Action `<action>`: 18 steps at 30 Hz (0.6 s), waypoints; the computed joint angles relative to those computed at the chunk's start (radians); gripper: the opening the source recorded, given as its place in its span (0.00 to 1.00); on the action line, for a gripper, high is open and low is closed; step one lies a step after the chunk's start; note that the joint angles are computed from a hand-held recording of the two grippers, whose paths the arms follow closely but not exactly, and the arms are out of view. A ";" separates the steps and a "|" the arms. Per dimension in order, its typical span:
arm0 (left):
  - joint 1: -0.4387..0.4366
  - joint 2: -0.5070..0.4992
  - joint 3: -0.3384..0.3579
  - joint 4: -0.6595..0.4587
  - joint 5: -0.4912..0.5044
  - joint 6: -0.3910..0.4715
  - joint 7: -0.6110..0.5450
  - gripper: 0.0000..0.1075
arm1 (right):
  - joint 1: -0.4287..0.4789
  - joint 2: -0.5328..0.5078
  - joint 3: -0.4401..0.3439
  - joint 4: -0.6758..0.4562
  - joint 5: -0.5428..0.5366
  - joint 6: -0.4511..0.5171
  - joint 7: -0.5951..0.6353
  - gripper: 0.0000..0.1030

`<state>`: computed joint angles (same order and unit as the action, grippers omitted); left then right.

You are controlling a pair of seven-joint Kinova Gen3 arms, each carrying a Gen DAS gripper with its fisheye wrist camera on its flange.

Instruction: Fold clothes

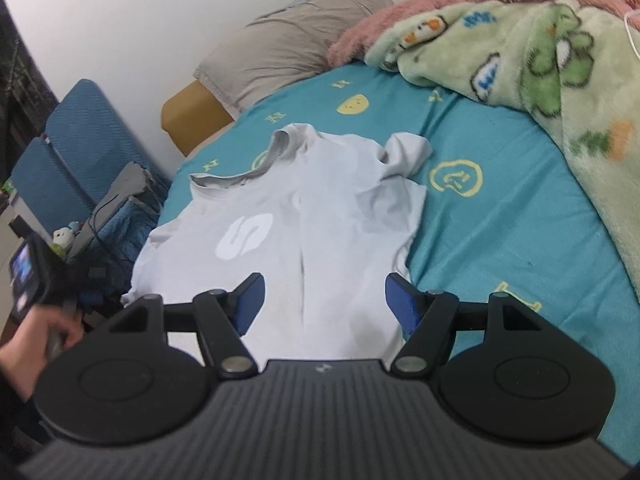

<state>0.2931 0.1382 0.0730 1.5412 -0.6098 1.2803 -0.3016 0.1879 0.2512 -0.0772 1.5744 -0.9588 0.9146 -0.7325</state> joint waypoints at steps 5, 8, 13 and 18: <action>0.118 -0.160 0.141 0.062 0.160 0.147 0.104 0.58 | 0.026 -0.042 0.008 0.040 -0.047 0.023 0.084 0.67; 0.166 -0.195 0.222 0.054 0.235 0.184 0.194 0.60 | 0.040 -0.069 0.029 0.060 -0.074 0.059 0.122 0.67; 0.249 -0.136 0.289 -0.011 0.293 0.215 0.280 0.61 | 0.053 -0.109 0.074 0.090 -0.095 0.118 0.161 0.67; 0.322 -0.023 0.253 -0.077 0.311 0.232 0.283 0.65 | 0.061 -0.129 0.111 0.111 -0.115 0.135 0.197 0.67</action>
